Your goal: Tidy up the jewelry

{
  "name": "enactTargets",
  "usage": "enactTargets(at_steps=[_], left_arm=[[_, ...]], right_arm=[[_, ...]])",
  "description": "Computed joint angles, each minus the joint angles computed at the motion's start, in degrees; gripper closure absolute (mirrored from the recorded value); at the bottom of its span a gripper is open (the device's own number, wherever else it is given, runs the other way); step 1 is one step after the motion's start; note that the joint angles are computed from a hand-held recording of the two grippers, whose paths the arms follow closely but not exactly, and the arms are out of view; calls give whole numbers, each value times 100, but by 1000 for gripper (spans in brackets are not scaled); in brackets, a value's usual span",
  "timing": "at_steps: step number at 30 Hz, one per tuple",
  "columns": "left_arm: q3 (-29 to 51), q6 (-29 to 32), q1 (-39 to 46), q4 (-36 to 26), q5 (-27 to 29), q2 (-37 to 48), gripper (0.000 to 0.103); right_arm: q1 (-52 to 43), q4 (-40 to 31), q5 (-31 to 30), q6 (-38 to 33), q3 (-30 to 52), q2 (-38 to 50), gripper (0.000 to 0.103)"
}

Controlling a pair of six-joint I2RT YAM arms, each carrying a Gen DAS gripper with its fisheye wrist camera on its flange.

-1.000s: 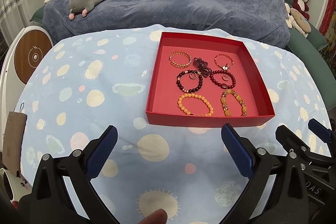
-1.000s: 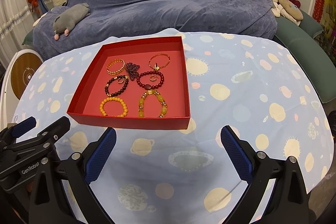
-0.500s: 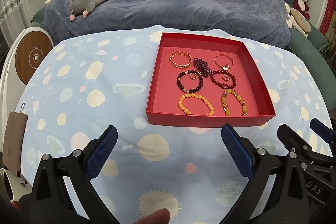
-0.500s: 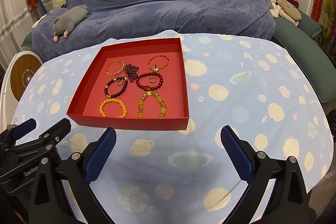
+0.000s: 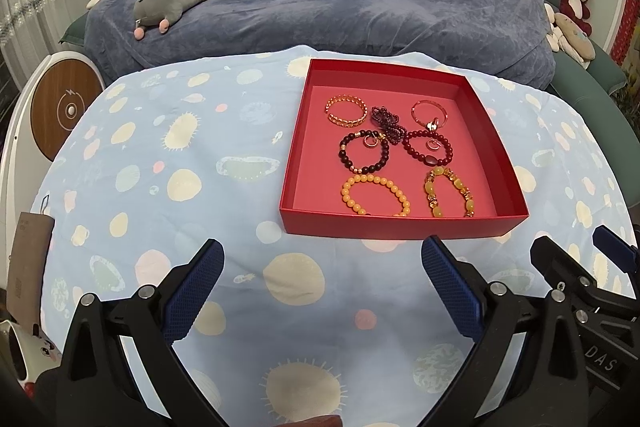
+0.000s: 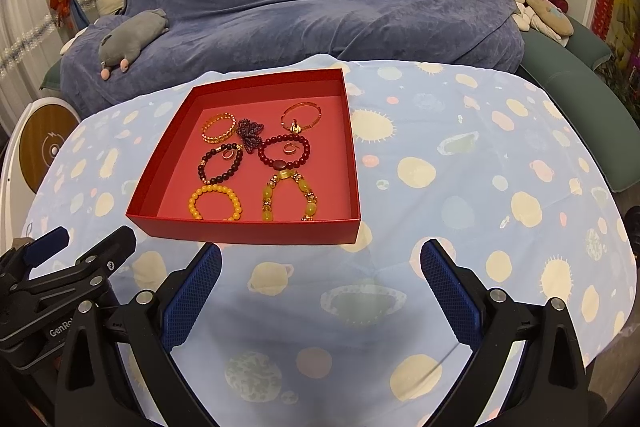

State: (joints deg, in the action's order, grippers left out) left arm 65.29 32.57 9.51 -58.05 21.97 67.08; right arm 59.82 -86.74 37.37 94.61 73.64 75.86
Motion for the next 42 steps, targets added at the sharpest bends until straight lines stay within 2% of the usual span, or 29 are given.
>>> enactTargets(at_steps=[42], left_arm=[[-111,0,37,128,-59,44,9]], right_arm=[[18,-8,-15,6,-30,5,7]])
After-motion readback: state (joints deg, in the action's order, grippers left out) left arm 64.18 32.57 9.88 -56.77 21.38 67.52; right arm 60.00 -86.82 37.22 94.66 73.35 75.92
